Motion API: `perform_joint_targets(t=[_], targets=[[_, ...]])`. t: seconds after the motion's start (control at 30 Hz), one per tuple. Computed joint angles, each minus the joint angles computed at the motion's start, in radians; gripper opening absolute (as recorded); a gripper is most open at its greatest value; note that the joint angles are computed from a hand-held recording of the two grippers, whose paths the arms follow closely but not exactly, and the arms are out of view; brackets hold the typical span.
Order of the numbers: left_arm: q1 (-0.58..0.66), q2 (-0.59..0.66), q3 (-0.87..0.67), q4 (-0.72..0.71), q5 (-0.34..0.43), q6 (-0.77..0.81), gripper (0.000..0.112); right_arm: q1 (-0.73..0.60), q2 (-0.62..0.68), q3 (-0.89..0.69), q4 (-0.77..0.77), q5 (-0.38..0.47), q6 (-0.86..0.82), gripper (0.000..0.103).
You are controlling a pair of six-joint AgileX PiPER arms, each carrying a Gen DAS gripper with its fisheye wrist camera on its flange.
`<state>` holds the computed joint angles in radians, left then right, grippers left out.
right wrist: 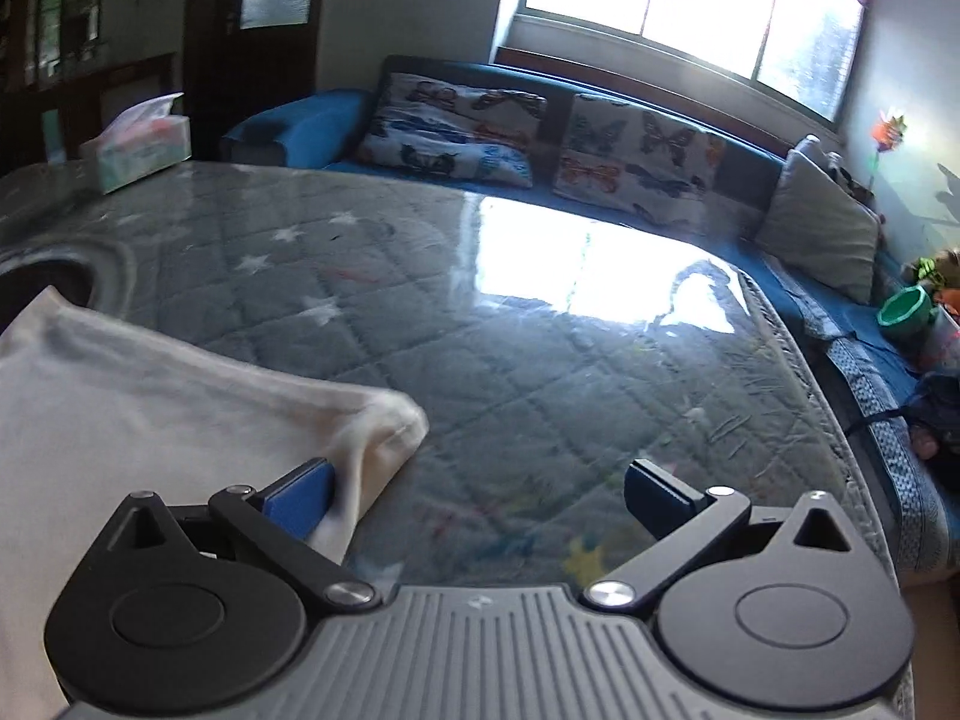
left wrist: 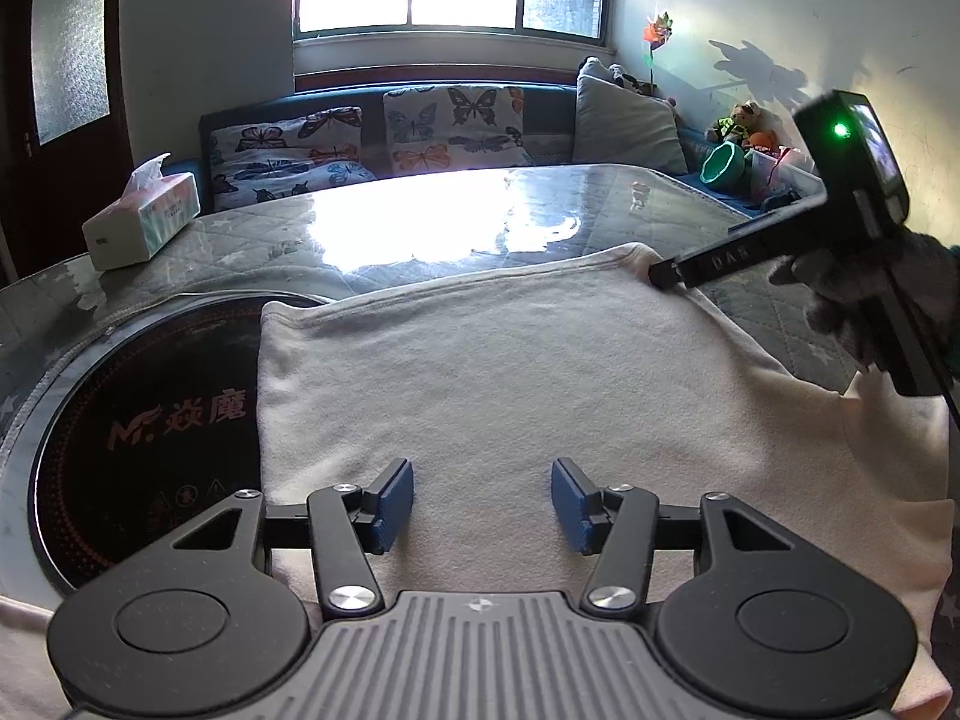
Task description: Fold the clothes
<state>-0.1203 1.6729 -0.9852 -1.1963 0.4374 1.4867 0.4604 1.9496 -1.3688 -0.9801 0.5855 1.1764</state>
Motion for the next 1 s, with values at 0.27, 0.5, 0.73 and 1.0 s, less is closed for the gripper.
perform_joint_targets(t=[0.27,0.5,0.73,1.0], targets=[[0.005,0.007,-0.008,0.004,0.005,-0.003,0.059,-0.03,0.029,-0.03,0.005,-0.001,-0.008,0.103],[0.0,-0.001,-0.031,0.07,0.009,-0.085,0.061,-0.029,-0.149,0.116,0.032,-0.043,-0.017,0.103],[-0.014,-0.109,0.056,0.005,0.033,-0.008,0.061,0.027,-0.434,0.425,0.003,0.02,0.078,0.103],[-0.042,-0.238,0.204,-0.011,0.087,0.018,0.061,0.163,-0.715,0.743,0.009,0.19,0.311,0.096]])
